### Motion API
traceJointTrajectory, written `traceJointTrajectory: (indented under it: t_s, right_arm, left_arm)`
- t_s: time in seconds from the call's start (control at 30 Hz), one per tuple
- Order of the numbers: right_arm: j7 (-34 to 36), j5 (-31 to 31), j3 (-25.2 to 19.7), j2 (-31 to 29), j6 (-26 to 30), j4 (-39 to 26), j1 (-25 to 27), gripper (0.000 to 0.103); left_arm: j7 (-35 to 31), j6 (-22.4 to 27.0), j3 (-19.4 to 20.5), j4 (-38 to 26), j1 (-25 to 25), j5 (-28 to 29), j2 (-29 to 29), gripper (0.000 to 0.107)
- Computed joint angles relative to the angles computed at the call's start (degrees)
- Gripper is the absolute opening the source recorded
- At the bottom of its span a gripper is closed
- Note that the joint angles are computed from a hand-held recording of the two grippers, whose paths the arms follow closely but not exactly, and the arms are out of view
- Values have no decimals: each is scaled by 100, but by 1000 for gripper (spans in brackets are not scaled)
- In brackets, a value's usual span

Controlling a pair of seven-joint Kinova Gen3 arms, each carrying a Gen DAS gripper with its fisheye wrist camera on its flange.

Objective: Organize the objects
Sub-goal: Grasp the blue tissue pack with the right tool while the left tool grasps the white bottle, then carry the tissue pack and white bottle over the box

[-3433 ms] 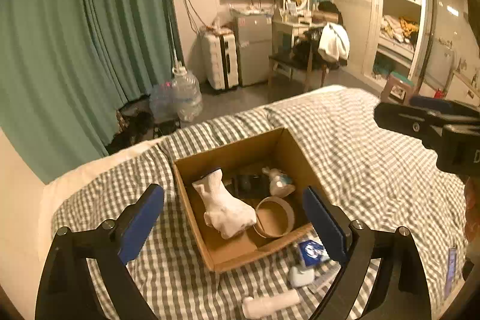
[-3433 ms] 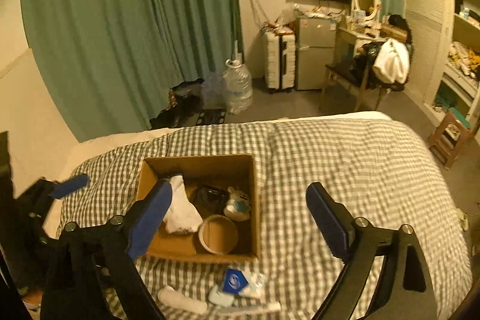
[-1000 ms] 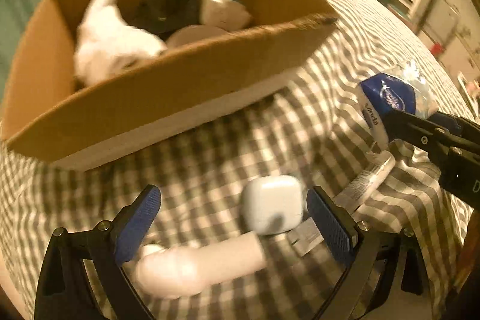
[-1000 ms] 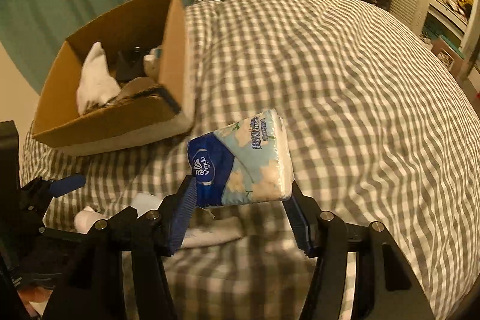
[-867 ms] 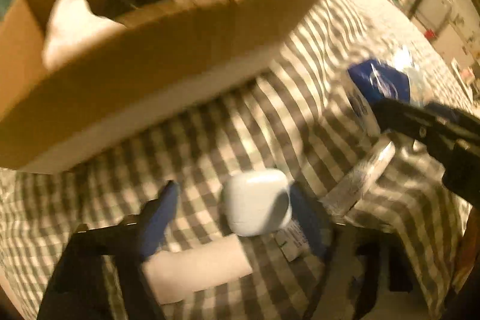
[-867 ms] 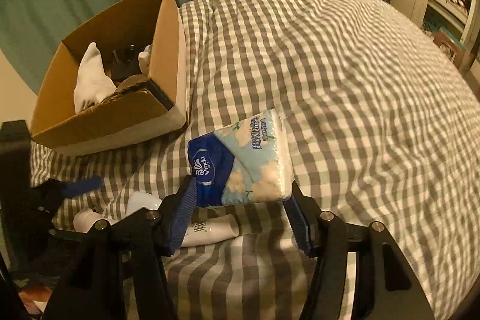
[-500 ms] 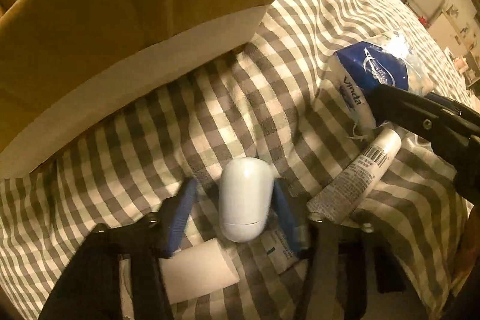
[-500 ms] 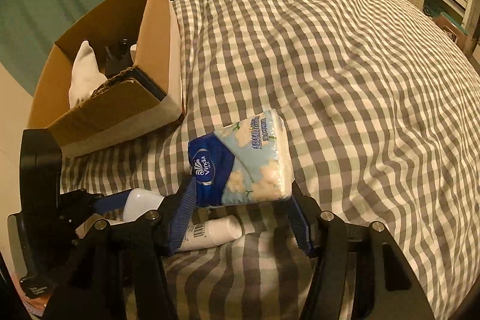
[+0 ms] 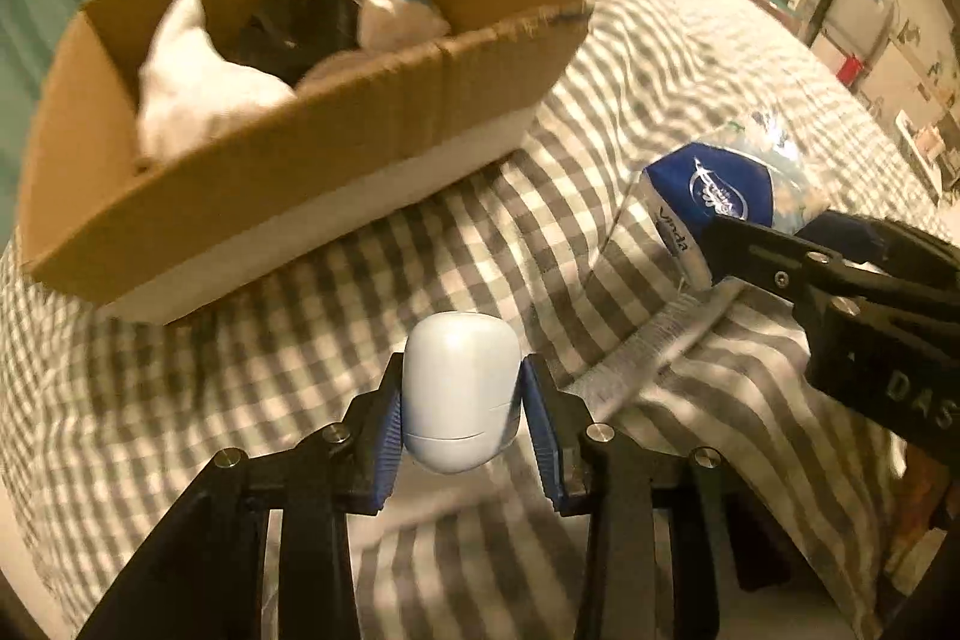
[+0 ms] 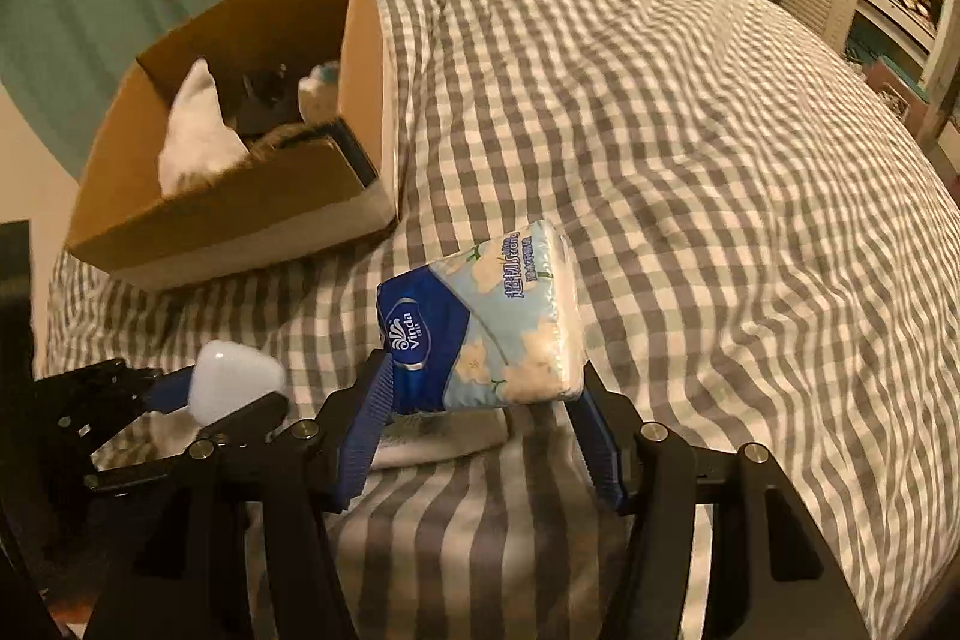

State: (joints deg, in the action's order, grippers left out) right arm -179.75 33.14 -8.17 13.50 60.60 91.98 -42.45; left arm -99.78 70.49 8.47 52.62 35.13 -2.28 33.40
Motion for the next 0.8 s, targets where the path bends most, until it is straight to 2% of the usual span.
traceJointTrajectory:
  t_s: [0.17,0.27,0.5,0.63,0.8]
  right_arm:
    - [-153,222,-99,-41,515,-291,-296,58]
    - [-114,374,-176,20,879,-579,-505,58]
    - [194,624,-170,264,1567,-1326,-956,58]
    - [299,810,-112,363,1784,-1629,-1169,58]
    - [612,967,-42,478,2062,-2072,-1367,58]
  left_arm:
    - [123,-373,-27,680,-122,-24,-639,37]
    - [-155,-614,29,1069,-511,65,-986,37]
    - [-218,-851,89,1245,-771,104,-1425,37]
    - [-510,-823,192,1188,-1060,445,-1543,37]
    - [-665,-748,168,985,-1216,574,-1586,37]
